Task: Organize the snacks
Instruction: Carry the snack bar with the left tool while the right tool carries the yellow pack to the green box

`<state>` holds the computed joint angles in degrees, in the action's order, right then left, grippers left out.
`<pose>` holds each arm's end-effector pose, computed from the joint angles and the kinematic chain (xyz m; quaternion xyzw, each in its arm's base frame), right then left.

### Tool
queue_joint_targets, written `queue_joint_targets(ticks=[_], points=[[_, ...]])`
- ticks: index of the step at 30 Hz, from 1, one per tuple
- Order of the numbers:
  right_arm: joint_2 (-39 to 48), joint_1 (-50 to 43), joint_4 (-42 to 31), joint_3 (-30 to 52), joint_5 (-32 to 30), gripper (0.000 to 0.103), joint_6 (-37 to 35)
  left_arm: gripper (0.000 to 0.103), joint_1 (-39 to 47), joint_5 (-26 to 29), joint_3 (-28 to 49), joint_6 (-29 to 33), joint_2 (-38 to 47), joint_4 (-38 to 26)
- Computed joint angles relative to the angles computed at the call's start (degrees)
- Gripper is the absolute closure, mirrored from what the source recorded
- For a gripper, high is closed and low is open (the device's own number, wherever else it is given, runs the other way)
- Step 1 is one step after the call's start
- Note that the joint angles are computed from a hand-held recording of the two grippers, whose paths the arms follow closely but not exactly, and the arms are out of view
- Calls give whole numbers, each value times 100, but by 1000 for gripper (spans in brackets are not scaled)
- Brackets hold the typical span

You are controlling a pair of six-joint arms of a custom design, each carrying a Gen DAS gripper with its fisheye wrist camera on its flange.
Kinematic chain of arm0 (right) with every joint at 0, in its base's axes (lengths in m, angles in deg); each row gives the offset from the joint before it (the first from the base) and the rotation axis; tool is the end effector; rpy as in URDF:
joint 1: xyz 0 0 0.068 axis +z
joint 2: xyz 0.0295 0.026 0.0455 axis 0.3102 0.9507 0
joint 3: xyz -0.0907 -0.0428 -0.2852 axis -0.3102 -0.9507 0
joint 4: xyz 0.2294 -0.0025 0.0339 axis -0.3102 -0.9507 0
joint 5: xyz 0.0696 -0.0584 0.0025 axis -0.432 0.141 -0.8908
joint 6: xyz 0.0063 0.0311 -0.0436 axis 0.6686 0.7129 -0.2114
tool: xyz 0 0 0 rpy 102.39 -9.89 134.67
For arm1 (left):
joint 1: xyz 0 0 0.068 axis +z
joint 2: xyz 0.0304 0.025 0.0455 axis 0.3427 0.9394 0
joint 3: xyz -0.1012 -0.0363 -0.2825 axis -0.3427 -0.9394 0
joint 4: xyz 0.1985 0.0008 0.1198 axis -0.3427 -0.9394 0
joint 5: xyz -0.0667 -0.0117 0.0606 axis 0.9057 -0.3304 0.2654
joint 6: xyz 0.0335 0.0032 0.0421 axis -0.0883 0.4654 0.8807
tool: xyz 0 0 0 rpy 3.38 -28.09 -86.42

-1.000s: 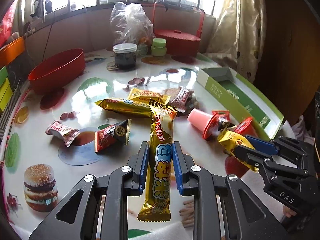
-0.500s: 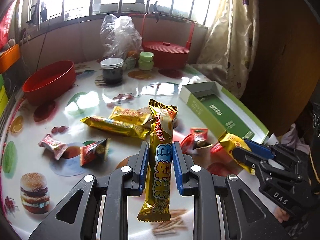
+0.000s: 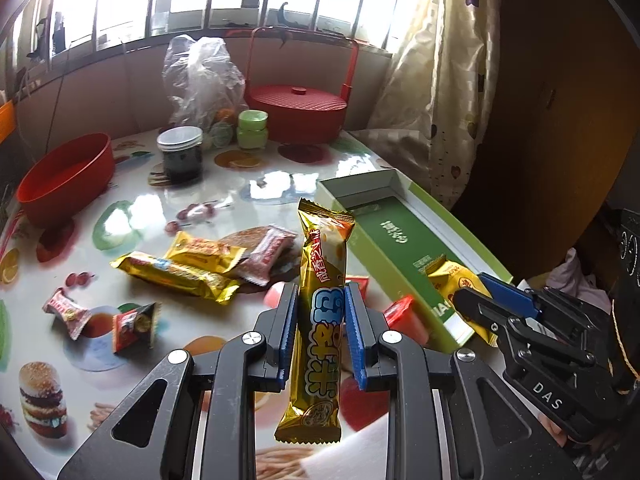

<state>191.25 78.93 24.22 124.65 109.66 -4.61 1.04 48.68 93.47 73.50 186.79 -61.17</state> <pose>0.1689 0.2490 0.0998 0.1528 0.8908 -0.0110 0.4278 0.2920 -0.1162 0.1110 0.3110 0.8641 -0.2227 0.3271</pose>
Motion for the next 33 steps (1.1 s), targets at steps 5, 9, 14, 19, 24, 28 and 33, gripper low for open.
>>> queue_joint_targets(ticks=[5,9,14,19,24,28,33], points=[[-260,-130,-42,-384,105,80,214,79,-402,-133,192,-204,54,-88],[-465,-254,-63,-689,148,80,362,79,-671,-138,443,-384,147,-260],[-637,-526,123,-1089,90,80,375,79,-972,-165,813,-634,330,-512],[-617,-877,598,-1417,-98,80,135,79,-1250,-197,1198,-836,560,-768],[-477,-1190,1132,-1670,-305,80,-77,79,-1497,-234,1514,-975,790,-917],[-387,-1409,1504,-1830,-451,80,-277,79,-1630,-161,1761,-1111,969,-1050],[-224,-1646,1905,-1956,-651,80,-537,79,-1798,-155,1986,-1182,1228,-1134]])
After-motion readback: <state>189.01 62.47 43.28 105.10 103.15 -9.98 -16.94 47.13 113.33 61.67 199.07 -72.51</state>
